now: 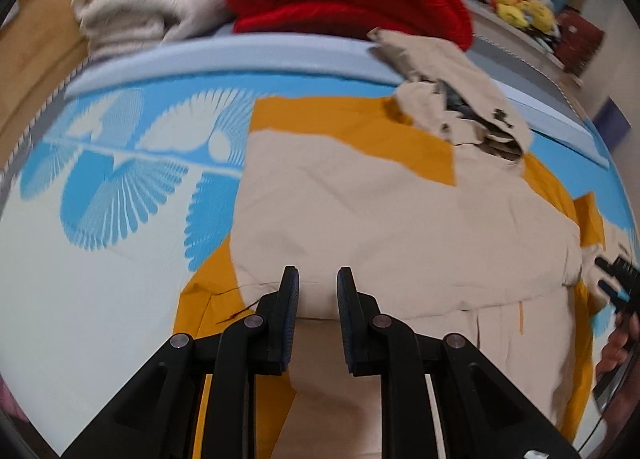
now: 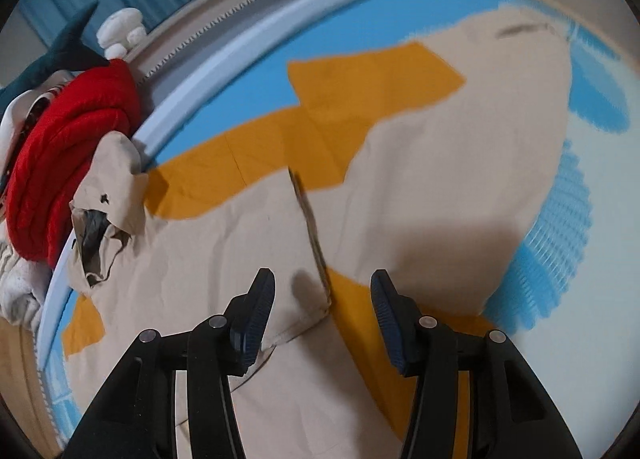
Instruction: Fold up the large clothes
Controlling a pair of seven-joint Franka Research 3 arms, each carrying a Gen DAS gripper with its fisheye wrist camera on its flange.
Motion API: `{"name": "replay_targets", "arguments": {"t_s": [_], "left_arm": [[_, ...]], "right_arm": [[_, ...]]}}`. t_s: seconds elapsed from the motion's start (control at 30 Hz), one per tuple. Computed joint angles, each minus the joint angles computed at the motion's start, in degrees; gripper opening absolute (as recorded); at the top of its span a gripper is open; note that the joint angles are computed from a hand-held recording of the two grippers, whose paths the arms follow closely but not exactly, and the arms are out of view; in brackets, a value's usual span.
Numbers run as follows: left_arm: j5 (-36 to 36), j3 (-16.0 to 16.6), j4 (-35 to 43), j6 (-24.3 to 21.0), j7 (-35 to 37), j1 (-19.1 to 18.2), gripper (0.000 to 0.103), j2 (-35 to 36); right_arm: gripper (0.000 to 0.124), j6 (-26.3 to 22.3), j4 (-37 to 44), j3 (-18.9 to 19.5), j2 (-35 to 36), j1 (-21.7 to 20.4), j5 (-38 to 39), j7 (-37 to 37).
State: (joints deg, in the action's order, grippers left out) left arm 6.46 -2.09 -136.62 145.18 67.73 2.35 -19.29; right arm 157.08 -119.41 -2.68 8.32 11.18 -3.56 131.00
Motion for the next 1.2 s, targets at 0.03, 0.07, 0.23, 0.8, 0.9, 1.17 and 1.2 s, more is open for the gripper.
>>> {"name": "replay_targets", "arguments": {"t_s": [0.03,0.07,0.23,0.8,0.9,1.17,1.2], "left_arm": [[0.32,-0.39,-0.21,0.31,0.18,-0.27,0.018,-0.49],[0.63,-0.69,-0.41,0.45,0.21,-0.48,0.019,-0.87],[-0.78,-1.20,-2.02,0.11,0.33,-2.99,0.020,-3.55],[-1.30,-3.04,-5.83,1.93,1.34,-9.75,0.024,-9.02],[-0.94,-3.34,-5.10,2.62,1.18,-9.82,0.024,-7.47],[-1.94,-2.77,-3.25,3.72,2.27,-10.12,0.024,-4.24],[-2.33,-2.62,-3.15,3.97,2.36,-10.13,0.024,-4.10]], "right_arm": [[0.051,0.21,-0.43,-0.24,-0.90,0.14,-0.97,0.26],[0.051,0.37,-0.67,-0.25,-1.60,0.12,-1.51,0.29],[0.051,1.88,-1.56,0.71,-6.00,0.44,-9.36,1.14],[0.051,-1.96,-7.32,5.95,-15.91,-5.57,-28.00,-5.63],[0.051,-0.73,-8.24,5.04,-16.00,-7.33,-26.95,-7.03],[0.044,5.01,-7.94,-0.46,-13.62,-12.58,-13.25,-16.97],[0.035,5.44,-7.48,-0.94,-13.32,-13.28,-11.80,-18.24]]}}
